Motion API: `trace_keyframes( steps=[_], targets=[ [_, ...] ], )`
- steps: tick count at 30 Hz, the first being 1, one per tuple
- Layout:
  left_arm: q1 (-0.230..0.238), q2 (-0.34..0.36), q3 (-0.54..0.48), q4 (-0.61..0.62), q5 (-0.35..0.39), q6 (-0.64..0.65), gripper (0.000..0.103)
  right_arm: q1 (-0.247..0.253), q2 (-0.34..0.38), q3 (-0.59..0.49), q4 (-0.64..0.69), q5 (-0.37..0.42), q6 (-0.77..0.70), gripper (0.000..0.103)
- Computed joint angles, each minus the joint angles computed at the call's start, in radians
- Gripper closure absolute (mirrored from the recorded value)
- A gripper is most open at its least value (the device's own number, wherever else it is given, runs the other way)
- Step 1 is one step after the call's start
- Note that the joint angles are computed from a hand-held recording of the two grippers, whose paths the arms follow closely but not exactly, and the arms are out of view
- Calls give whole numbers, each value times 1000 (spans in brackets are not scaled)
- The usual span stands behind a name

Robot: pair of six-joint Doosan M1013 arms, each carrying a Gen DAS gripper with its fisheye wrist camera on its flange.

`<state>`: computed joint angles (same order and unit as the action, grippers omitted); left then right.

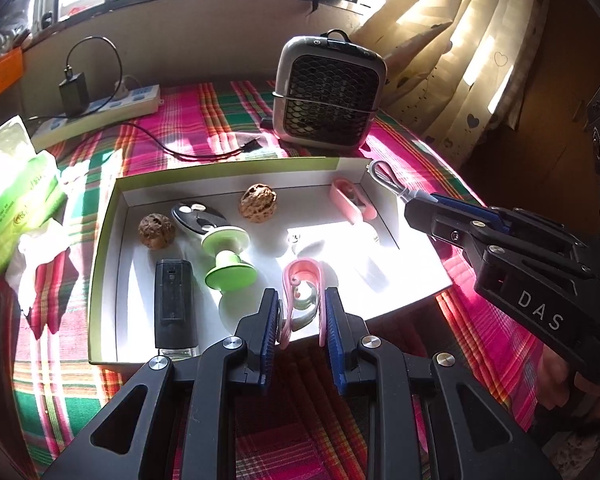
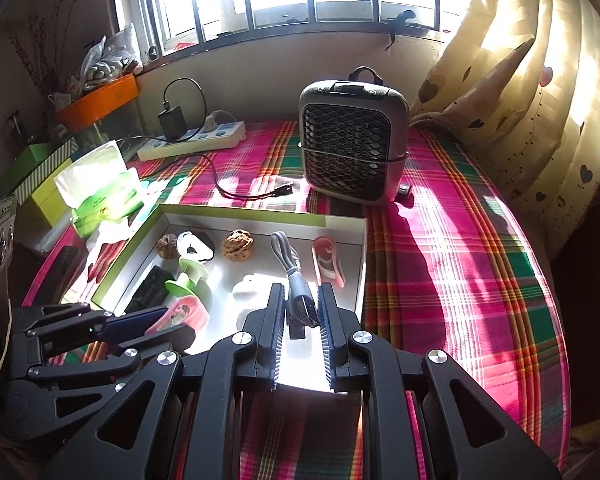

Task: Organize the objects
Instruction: 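Carry the white cable and pink hair tie over the box with both grippers, then lower the cable and hair tie into the box and open both grippers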

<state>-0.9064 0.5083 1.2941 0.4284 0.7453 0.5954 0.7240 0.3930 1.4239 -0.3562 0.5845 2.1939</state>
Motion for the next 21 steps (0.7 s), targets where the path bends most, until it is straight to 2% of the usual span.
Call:
trace_keyframes(
  steps=[8, 21],
  targets=[
    [17, 18, -18, -46, 8, 39, 82, -8, 25, -30, 34, 19, -32, 86],
    [34, 43, -46, -85, 39, 67, 83, -25, 78, -100, 149, 81, -167, 86]
  ],
)
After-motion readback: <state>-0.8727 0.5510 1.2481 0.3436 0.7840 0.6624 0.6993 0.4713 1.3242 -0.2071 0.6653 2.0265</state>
